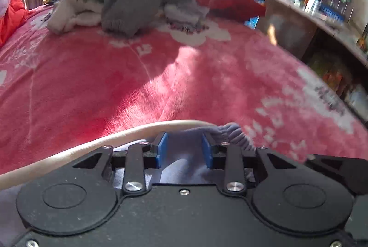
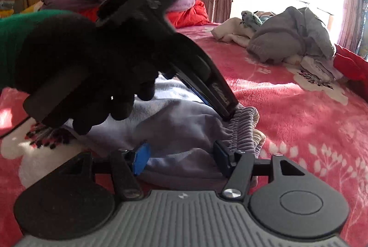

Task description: Fold clothes

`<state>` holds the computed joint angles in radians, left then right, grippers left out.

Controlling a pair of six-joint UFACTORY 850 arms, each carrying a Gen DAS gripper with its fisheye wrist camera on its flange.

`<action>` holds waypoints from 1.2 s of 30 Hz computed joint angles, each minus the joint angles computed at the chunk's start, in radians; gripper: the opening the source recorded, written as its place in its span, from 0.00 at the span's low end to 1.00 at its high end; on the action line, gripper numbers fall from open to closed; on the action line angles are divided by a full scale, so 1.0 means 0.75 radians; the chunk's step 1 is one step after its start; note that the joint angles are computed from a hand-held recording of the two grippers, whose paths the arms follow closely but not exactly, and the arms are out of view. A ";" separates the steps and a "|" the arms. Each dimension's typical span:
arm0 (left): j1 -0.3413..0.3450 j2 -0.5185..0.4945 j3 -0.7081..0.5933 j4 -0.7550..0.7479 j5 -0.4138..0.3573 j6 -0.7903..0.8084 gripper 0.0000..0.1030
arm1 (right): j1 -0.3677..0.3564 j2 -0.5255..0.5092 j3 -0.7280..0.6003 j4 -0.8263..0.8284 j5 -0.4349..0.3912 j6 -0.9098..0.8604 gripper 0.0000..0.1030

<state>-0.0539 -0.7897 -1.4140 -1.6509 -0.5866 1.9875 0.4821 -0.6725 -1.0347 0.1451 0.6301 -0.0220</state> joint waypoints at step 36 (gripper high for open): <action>0.269 0.280 0.648 -0.426 -0.312 0.603 0.31 | -0.178 -0.119 -0.127 -0.319 0.086 0.751 0.58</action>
